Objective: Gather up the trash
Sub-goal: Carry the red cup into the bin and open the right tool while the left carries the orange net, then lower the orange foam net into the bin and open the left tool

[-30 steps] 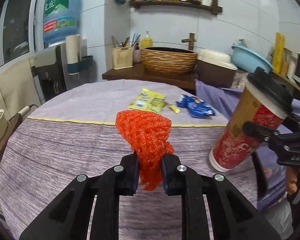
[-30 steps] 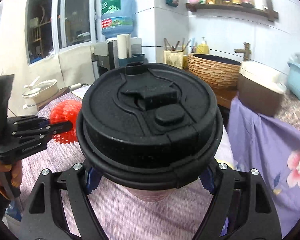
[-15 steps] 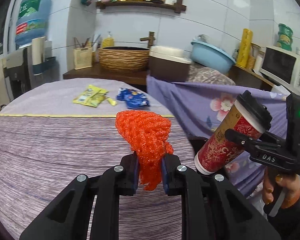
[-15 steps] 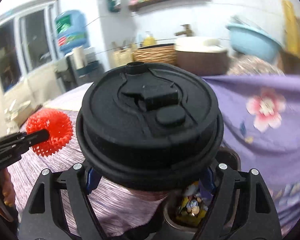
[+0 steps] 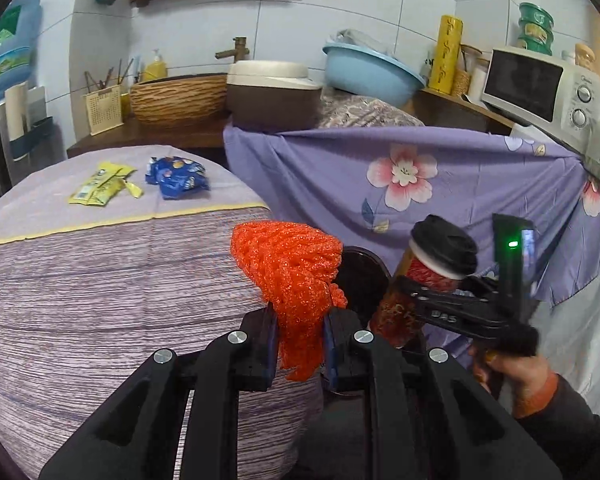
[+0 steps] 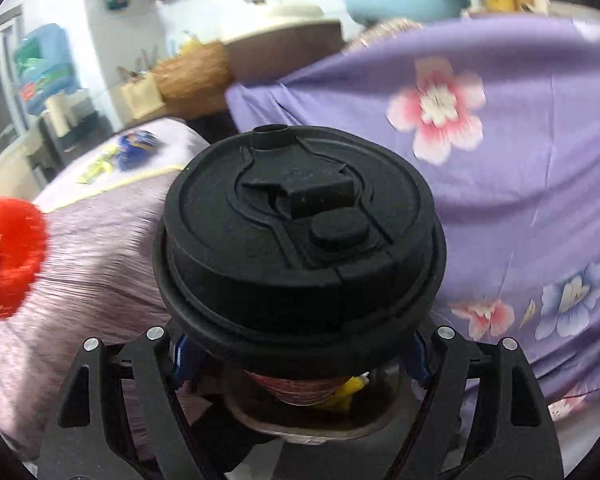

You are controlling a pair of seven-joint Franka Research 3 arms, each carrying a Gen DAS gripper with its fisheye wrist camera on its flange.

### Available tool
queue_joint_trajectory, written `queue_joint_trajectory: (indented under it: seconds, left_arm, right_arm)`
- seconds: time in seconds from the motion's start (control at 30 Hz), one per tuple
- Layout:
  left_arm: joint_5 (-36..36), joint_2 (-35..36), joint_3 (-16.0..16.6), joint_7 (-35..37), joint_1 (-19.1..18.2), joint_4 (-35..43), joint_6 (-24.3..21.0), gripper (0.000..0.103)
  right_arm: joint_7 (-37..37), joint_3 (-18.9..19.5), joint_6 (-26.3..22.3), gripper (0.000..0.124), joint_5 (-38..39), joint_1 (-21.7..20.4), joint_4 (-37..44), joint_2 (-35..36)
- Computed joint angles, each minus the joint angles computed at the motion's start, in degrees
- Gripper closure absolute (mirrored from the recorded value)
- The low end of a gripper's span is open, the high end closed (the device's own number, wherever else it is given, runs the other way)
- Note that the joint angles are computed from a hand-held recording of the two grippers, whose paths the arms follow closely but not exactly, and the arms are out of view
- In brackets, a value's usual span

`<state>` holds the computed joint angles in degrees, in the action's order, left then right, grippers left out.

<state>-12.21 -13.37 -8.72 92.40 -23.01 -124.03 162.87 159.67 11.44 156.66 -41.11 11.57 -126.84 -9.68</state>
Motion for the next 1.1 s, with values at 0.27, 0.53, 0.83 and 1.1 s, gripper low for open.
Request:
queue_joint_trajectory:
  seconds: [0.27,0.53,0.83,1.1]
  left_arm:
    - [0.1,1.5,-1.2,-0.5,-0.2,1.1,-1.4,0.085]
    - [-0.3,2.8,-2.0,0.2,-0.4,2.3,-2.7,0.085]
    - [-2.0,4.3,-2.9,1.1,-0.4,3.3,-3.9,0.085]
    - [-0.9,7.3,-4.6,1.5,-0.5,5.7,-5.5,0.085]
  right_arm:
    - [-2.7,-4.4,0.6,0.046,4.1,2.3,3.2,9.9]
    - [-10.5,-8.1,-1.8,0.040,13.5,6.6,5.9,16.1]
    - [-7.8,-10.2,-1.3,0.034,10.2,8.8,3.7,14.3]
    - [0.6,-7.9,0.8,0.034,3.7,5.7,-1.8,6.7]
